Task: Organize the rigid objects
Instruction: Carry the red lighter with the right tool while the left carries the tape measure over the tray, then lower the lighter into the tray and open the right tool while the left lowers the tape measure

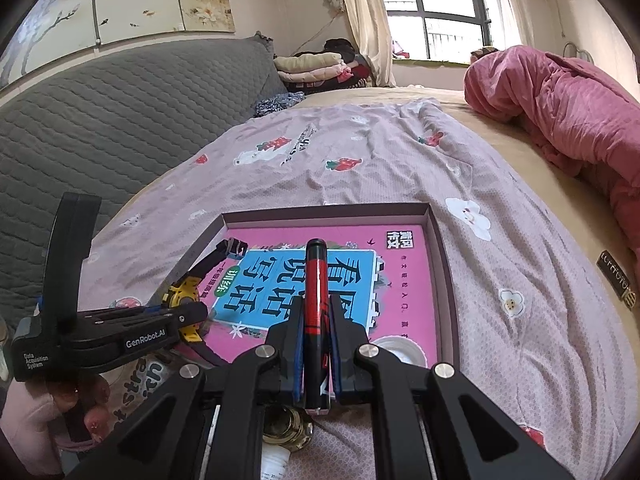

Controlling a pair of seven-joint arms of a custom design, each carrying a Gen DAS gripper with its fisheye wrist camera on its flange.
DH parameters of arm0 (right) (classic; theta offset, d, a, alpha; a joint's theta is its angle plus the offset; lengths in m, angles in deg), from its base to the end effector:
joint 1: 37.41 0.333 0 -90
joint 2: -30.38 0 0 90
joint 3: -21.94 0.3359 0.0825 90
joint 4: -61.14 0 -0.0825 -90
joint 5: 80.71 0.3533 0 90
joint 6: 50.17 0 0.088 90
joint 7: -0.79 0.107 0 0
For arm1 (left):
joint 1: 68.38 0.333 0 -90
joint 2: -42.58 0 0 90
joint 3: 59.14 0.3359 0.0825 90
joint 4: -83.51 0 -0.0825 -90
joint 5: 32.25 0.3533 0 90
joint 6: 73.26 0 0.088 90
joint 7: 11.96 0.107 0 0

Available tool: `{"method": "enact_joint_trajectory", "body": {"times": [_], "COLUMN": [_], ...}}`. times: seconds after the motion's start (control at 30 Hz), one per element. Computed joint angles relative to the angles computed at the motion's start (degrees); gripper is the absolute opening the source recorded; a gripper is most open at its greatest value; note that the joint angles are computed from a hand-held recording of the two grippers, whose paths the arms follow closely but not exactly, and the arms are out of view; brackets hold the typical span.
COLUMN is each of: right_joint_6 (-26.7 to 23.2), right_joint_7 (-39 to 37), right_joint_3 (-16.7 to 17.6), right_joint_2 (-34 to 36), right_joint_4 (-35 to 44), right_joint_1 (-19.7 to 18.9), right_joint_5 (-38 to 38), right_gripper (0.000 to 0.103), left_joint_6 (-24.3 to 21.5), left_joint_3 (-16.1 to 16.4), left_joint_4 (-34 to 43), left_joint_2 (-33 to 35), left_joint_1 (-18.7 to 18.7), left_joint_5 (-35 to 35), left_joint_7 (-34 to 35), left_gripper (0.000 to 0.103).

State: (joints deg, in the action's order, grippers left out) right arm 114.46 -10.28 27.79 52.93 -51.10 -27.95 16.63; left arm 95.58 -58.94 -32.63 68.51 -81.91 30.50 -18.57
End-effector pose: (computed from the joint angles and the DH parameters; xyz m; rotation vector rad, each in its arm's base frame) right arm 0.5928 0.0996 0.3259 -1.9268 1.2495 -0.3670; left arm 0.5723 -0.1957 0.2932 -2.2645 1.4748 -0.6555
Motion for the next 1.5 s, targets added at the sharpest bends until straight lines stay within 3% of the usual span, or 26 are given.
{"method": "enact_joint_trajectory", "body": {"times": [0.43,1.3,1.5], "right_joint_6": [0.3,3.1,4.4], "right_joint_7": [2.0,16.4,16.3], "right_joint_3": [0.5,4.1,5.1], "right_joint_2": [1.1,6.6,6.9], "right_joint_4": [0.6,3.6,3.0], "right_joint_1": [-0.2,-1.3,-2.1], "right_joint_5": [-2.6,-17.2,-17.8], "right_gripper": [0.011,0.011,0.01], "left_joint_6": [-1.0,0.2,1.1], "left_joint_3": [-0.3,-0.4,0.2], "left_joint_4": [0.0,-0.1,-0.3], "left_joint_2": [0.7,1.4,1.4], "left_joint_1": [0.4,0.3,-0.1], "left_joint_5": [-2.0,-5.7,-5.6], "left_joint_7": [0.7,4.8,5.0], "left_gripper": [0.017,0.017,0.017]}}
